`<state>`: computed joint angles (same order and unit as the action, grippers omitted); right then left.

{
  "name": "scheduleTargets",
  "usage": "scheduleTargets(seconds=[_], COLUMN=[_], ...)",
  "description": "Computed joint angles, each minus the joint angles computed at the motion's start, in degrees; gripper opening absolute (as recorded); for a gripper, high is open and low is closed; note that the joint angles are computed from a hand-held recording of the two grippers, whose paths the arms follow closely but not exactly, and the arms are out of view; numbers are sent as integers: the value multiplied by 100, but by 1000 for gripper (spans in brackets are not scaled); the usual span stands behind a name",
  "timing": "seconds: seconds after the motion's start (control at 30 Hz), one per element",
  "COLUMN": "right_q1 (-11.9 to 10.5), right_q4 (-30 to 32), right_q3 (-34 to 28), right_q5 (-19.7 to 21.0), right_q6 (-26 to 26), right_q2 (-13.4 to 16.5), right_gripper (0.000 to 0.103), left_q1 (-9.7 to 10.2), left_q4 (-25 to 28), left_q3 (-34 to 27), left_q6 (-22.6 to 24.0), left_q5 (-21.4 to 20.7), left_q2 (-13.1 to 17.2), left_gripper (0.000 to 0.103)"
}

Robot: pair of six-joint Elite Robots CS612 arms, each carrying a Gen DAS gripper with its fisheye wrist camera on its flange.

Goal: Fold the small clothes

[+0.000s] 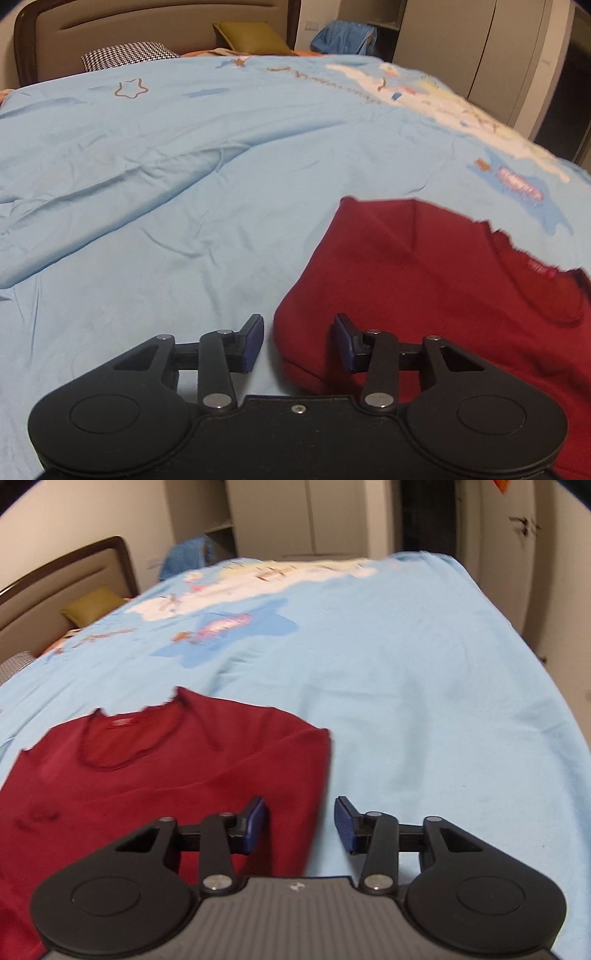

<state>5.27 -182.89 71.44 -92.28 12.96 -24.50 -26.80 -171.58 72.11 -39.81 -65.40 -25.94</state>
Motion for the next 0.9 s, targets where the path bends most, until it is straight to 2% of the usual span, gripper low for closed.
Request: scheduleTargets(seconds=[0.07, 0.2, 0.27, 0.33, 0.37, 0.43, 0.5, 0.6, 0.67, 0.77, 0.83, 0.9], right_q1=[-30, 31, 38, 44, 56, 68, 78, 170, 242, 305, 358, 411], right_q4=[197, 136, 8, -251, -446, -734, -957, -1271, -1322, -1147, -1042, -974], right_q3=[-117, -142, 34, 329, 552, 1003, 1506, 2186, 2618, 3056, 3248, 3397], right_q5=[-6, -256, -186, -84, -27, 189, 489, 597, 695, 912, 921, 889], right_q6=[4, -453, -414, -393, -430, -484, -515, -730, -776, -482, -377, -257], right_q2=[61, 110, 19, -121, -225, -433, -670, -977, -1199, -1436, -1534, -1604], right_gripper=[30, 30, 33, 44, 53, 61, 74, 84, 84, 84, 80, 71], left_q1=[-5, 13, 22, 15, 5, -19, -41, -76, -86, -75, -62, -63], left_q4=[64, 1, -240, -553, -720, -1121, -1380, -1751, -1864, -1895, -1942, -1948], left_q3=[-27, 70, 251, 524, 679, 1039, 1413, 2013, 2398, 2878, 3104, 3288], left_q6=[46, 187, 207, 228, 249, 336, 361, 443, 450, 356, 390, 491], left_q5=[97, 65, -18, -68, -77, -140, -244, -442, -648, -1135, -1518, -1890], left_q2=[32, -33, -129, -257, -325, -471, -638, -889, -1056, -1263, -1352, -1413], left_gripper=[42, 43, 54, 66, 71, 75, 79, 86, 87, 84, 79, 77])
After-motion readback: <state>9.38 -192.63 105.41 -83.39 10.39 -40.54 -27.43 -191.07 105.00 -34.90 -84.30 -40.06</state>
